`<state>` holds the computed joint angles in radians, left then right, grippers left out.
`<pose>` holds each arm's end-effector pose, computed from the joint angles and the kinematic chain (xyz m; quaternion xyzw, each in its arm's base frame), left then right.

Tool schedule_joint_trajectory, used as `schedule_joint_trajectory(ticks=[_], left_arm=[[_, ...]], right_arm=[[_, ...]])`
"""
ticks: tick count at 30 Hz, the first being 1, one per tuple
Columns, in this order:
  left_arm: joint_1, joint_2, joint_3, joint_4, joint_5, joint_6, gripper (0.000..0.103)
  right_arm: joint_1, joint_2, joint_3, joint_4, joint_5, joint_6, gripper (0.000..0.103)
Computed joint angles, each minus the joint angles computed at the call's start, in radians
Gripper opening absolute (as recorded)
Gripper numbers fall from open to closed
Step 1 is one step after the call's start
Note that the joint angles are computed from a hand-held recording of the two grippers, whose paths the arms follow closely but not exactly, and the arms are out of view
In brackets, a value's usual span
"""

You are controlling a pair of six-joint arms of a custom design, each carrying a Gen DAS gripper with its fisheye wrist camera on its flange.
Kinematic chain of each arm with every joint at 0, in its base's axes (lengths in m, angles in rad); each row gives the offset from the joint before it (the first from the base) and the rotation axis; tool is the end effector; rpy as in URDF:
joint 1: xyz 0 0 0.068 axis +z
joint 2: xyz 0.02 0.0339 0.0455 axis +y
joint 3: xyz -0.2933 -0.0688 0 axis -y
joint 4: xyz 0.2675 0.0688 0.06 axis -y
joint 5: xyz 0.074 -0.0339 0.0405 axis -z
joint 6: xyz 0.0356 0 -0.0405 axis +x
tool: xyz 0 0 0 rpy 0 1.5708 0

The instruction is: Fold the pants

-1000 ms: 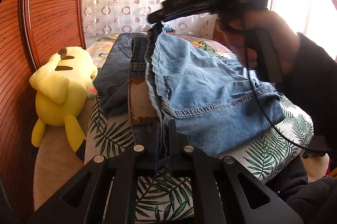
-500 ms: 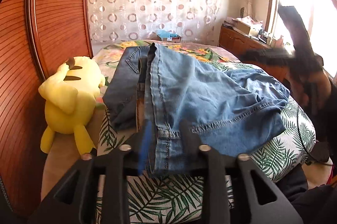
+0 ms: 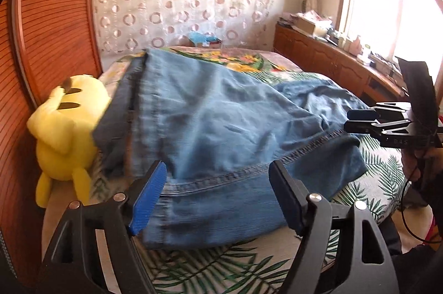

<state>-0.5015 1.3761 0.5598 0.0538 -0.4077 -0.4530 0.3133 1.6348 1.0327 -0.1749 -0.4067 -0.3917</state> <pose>0.2412 -0.1161 0.1738 -0.0578 0.9021 -0.0116 0.4276 0.3470 0.1272 0.2293 -0.3851 0.8208 0.1713 0.3856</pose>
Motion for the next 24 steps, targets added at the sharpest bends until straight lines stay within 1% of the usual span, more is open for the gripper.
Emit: schedule_joint_trajectory(ticks=[7, 10, 12, 13, 14, 20, 24], left_arm=[[-0.024, 0.086, 0.046, 0.017, 0.020, -0.014, 0.077], [-0.026, 0.111, 0.060, 0.013, 0.022, -0.016, 0.077], [-0.025, 0.122, 0.066, 0.011, 0.022, -0.021, 0.077], [-0.021, 0.125, 0.068, 0.012, 0.025, -0.020, 0.077], [-0.019, 0.128, 0.068, 0.012, 0.025, -0.022, 0.077], [-0.008, 0.132, 0.068, 0.010, 0.030, -0.021, 0.077], [-0.005, 0.137, 0.073, 0.010, 0.027, -0.019, 0.077]], right_arm=[[-0.021, 0.024, -0.014, -0.006, -0.032, -0.020, 0.041], [-0.013, 0.049, -0.017, 0.016, -0.008, -0.034, 0.040], [-0.017, 0.060, -0.020, 0.027, -0.015, -0.046, 0.019], [-0.019, 0.062, -0.021, 0.020, -0.022, -0.057, 0.012], [-0.025, 0.059, -0.026, 0.016, -0.032, -0.066, 0.009], [-0.073, 0.040, -0.054, -0.018, -0.093, -0.074, 0.007], [-0.087, 0.035, -0.071, -0.003, -0.101, -0.062, 0.007]])
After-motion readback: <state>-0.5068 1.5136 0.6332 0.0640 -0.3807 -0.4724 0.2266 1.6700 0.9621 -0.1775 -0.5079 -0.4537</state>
